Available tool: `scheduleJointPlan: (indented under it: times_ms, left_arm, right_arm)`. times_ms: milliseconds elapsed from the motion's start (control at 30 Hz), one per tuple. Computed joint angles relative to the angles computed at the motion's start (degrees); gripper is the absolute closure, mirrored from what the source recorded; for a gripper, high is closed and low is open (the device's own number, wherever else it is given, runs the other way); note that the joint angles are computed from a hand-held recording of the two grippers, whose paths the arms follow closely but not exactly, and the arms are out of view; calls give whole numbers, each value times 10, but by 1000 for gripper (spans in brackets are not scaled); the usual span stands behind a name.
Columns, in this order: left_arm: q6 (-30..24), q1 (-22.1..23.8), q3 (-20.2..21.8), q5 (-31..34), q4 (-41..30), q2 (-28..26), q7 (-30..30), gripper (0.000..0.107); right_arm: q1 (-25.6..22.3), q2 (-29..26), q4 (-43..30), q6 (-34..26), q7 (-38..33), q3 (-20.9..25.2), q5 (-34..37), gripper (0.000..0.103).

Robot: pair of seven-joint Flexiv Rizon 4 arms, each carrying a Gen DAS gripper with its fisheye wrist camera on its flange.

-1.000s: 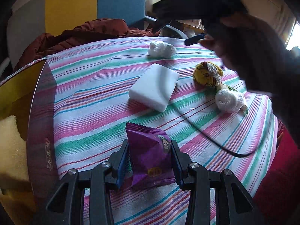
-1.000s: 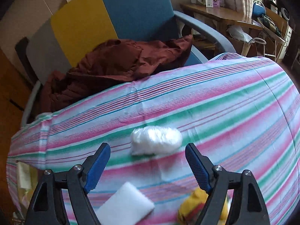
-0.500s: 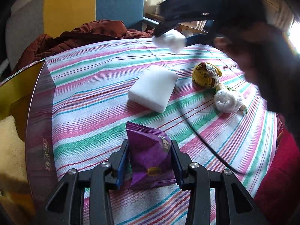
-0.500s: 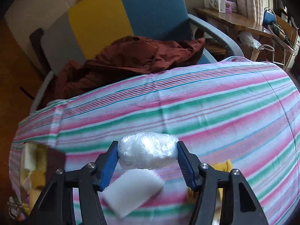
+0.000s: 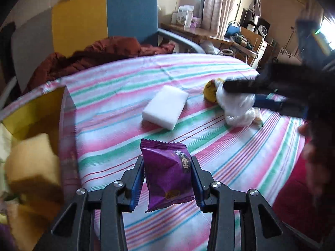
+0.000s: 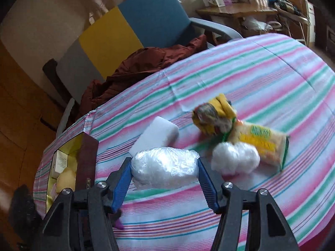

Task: Organize objects
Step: 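Carry the purple packet and wrapped bundle into the gold tray and release both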

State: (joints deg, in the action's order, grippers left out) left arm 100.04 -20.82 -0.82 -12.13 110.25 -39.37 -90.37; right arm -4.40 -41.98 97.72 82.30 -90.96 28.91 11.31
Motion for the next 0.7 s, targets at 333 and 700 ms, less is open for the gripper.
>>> scheduleJointPlan:
  times_ms: [333, 700]
  left_arm:
    - [59, -117, 119, -48, 79, 66, -14, 65]
    - [146, -73, 71, -92, 178, 123, 12, 65]
  right_arm:
    - [23, 5, 19, 37, 21, -25, -32, 41]
    - [17, 7, 43, 56, 31, -10, -80, 41]
